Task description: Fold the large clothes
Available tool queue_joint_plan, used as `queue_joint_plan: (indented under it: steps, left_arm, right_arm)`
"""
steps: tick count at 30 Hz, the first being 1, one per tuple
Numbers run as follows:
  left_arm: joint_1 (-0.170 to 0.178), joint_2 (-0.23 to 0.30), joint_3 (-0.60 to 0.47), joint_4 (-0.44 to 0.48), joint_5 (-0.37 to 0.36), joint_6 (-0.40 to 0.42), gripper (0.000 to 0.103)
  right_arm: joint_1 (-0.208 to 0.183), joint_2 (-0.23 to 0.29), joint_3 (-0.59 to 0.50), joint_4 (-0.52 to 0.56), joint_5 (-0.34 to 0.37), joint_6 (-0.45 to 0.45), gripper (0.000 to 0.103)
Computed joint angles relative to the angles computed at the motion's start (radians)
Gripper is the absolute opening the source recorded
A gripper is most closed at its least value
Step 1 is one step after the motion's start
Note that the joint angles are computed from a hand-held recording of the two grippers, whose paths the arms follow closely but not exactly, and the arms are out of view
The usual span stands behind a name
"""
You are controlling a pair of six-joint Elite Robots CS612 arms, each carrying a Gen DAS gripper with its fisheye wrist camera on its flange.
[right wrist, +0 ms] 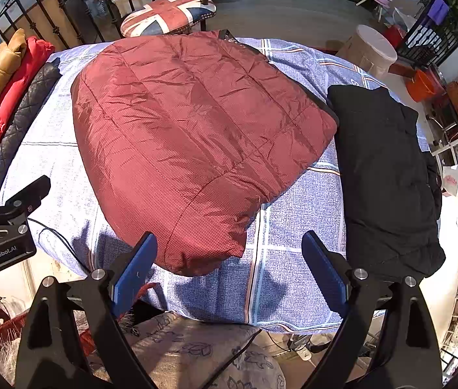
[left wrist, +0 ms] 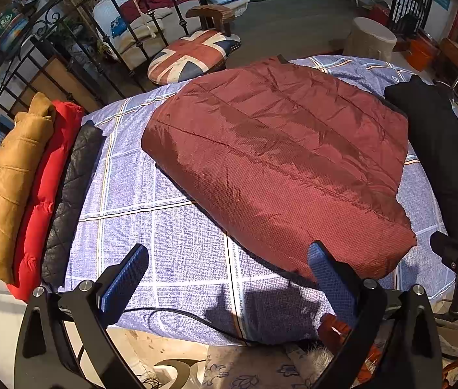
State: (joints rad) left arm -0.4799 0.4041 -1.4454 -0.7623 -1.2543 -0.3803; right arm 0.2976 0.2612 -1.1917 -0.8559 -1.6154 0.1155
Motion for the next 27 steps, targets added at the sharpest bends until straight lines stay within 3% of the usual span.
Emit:
queue_joint_plan:
  steps: [27]
  left_arm:
    - [0.000, -0.001, 0.001, 0.000, -0.002, 0.002, 0.097]
  right_arm:
    - [-0.001, -0.002, 0.008, 0.002, -0.001, -0.007, 0.089]
